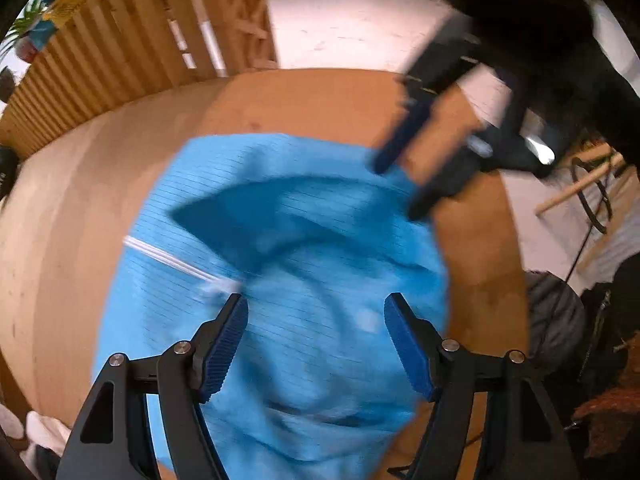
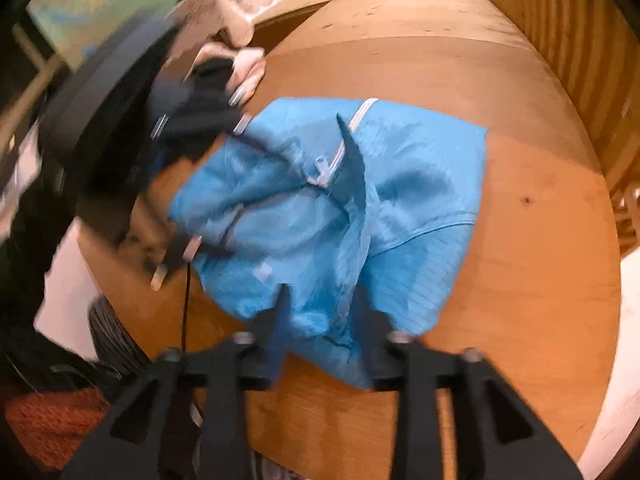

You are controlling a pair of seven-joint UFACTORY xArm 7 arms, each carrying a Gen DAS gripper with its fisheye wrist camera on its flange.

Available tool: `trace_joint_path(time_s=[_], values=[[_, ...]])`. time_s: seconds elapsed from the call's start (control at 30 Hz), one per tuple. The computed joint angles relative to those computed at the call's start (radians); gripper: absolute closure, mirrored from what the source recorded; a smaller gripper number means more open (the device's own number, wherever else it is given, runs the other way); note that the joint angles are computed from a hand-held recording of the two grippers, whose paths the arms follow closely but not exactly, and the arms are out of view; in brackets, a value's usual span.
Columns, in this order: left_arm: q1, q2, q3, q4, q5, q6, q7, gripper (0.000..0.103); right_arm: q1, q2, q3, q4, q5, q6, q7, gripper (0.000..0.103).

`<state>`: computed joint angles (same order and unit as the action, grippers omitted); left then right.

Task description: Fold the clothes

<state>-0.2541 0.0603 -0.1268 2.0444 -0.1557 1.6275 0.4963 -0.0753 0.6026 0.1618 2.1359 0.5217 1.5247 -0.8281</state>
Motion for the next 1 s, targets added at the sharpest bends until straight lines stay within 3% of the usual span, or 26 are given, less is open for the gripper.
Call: trace_joint_path(time_s=[0.07,0.23,0.3,0.37,0.43,0.5,0.67,0.77,0.83,0.9,1.0], values=[[-0.006,-0.044,-0.006,-0.069,-0.021,-0.008,-0.003,0.034,-0.004,0.063,0.001,0.080,0.014,0.046,0.055,0.064],[-0.020,-0.145,-0.012,-0.237,-0.065,-0.023,-0.004,0.034,0.017,0.111,0.028,0.064,0.056,0.103,0.197,0.065],[-0.022,-0.185,-0.011,-0.291,-0.066,-0.035,0.005,0.034,0.013,0.110,0.041,0.023,0.083,0.105,0.206,0.070],[-0.019,-0.210,-0.003,-0.319,-0.073,-0.039,0.000,0.034,0.025,0.058,0.045,-0.092,0.111,0.038,0.177,0.086],[-0.011,-0.228,0.012,-0.333,-0.097,-0.033,-0.007,0.034,-0.025,0.067,0.072,-0.095,0.221,0.074,0.197,0.094],[-0.006,-0.243,0.017,-0.360,-0.111,-0.057,-0.011,0.034,-0.068,0.087,0.091,-0.090,0.327,0.098,0.229,0.094],[-0.008,-0.263,0.042,-0.403,-0.209,-0.121,0.013,0.034,-0.108,0.098,0.096,-0.153,0.442,0.131,0.287,0.097],[-0.008,-0.226,0.049,-0.382,-0.286,-0.151,0.017,0.033,-0.090,0.041,0.088,-0.208,0.387,0.073,0.274,0.096],[-0.009,-0.218,0.035,-0.370,-0.262,-0.146,0.005,0.033,0.010,-0.074,0.006,-0.255,0.196,-0.064,0.180,0.095],[-0.011,-0.234,0.029,-0.388,-0.252,-0.168,0.020,0.033,0.072,-0.172,-0.035,-0.310,0.083,-0.175,0.109,0.093],[-0.018,-0.248,0.023,-0.426,-0.265,-0.236,0.019,0.033,0.078,-0.212,-0.002,-0.280,0.077,-0.175,0.037,0.092]])
